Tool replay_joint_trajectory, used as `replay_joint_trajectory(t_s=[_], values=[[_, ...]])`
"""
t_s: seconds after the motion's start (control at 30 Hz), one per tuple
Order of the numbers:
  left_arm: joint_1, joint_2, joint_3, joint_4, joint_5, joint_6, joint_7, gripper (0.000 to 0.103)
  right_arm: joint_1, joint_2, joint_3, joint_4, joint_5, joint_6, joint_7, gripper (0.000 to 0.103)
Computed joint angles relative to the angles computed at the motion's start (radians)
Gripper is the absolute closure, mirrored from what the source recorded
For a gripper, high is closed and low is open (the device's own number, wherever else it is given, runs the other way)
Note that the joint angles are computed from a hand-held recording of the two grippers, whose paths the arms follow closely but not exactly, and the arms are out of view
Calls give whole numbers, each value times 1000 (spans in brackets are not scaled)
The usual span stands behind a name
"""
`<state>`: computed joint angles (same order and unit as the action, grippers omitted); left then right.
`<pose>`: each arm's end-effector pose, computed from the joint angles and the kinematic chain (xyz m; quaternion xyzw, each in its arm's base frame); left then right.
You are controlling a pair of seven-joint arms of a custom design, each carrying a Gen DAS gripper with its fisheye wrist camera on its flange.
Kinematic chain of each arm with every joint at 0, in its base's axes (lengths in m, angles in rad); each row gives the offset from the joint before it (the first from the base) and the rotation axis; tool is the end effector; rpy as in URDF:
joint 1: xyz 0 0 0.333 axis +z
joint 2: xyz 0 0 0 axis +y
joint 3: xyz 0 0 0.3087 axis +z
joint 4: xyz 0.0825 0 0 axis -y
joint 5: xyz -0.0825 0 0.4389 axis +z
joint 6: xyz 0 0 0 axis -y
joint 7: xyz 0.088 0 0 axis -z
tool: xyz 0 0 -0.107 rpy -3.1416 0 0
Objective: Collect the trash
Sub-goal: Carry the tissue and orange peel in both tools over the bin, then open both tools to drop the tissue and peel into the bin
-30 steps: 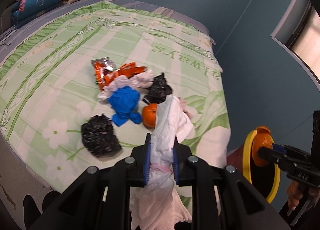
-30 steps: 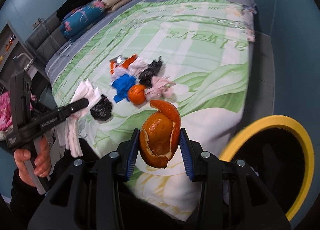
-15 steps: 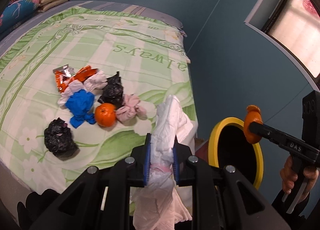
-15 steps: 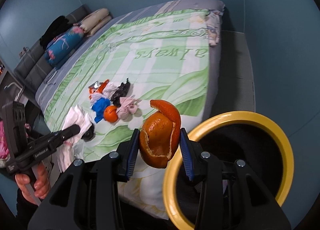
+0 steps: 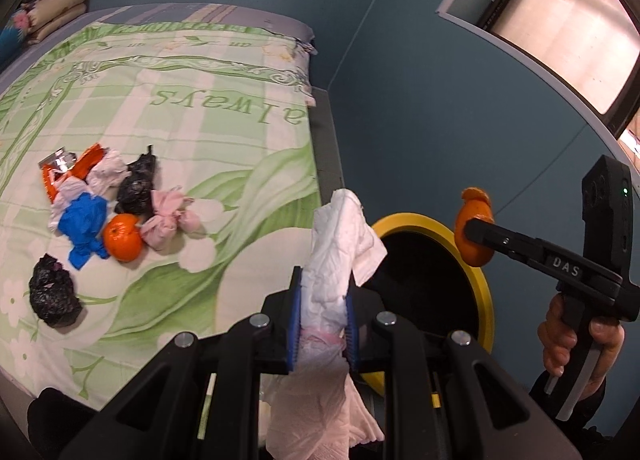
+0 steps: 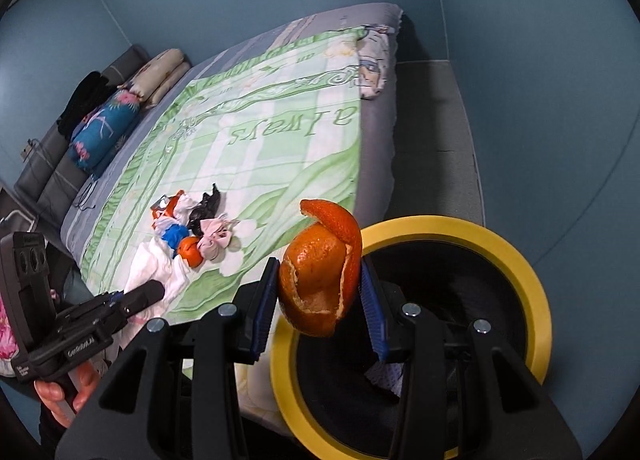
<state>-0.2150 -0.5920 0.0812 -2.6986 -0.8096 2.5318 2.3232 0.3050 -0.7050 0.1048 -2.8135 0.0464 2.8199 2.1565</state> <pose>0.4354 -0.0529 0.4169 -0.5509 0.7525 -0.3603 0.0224 0.3862 0.1620 0.4428 -0.5883 0.7301 -0.1192 0.3267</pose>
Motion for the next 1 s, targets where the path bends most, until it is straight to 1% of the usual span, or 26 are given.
replay_joint_trajectory(t_s=[0.13,0.3,0.5,0.6,0.8,1.0], values=[[-29,10,-18,6,-12,1,4,86,-12,-24,-8,-24,2,1,6,65],[-65,30,-23,17,-51,-1,33,86,-24,-45,-17,-47,6,3,11,65],[-99,77,-43,41,-106,-12,76,86,-60,-76,-13,-75,-2,2,33,65],[-104,90,-58,42,-126,-22,96,86,-77,-76,-17,-84,-5,8,40,65],[-108,125,-101,50,-114,-7,84,86,-94,-68,-24,-95,-6,22,54,65],[-120,146,-108,58,-116,-16,101,86,-111,-72,-21,-107,-11,21,71,64]])
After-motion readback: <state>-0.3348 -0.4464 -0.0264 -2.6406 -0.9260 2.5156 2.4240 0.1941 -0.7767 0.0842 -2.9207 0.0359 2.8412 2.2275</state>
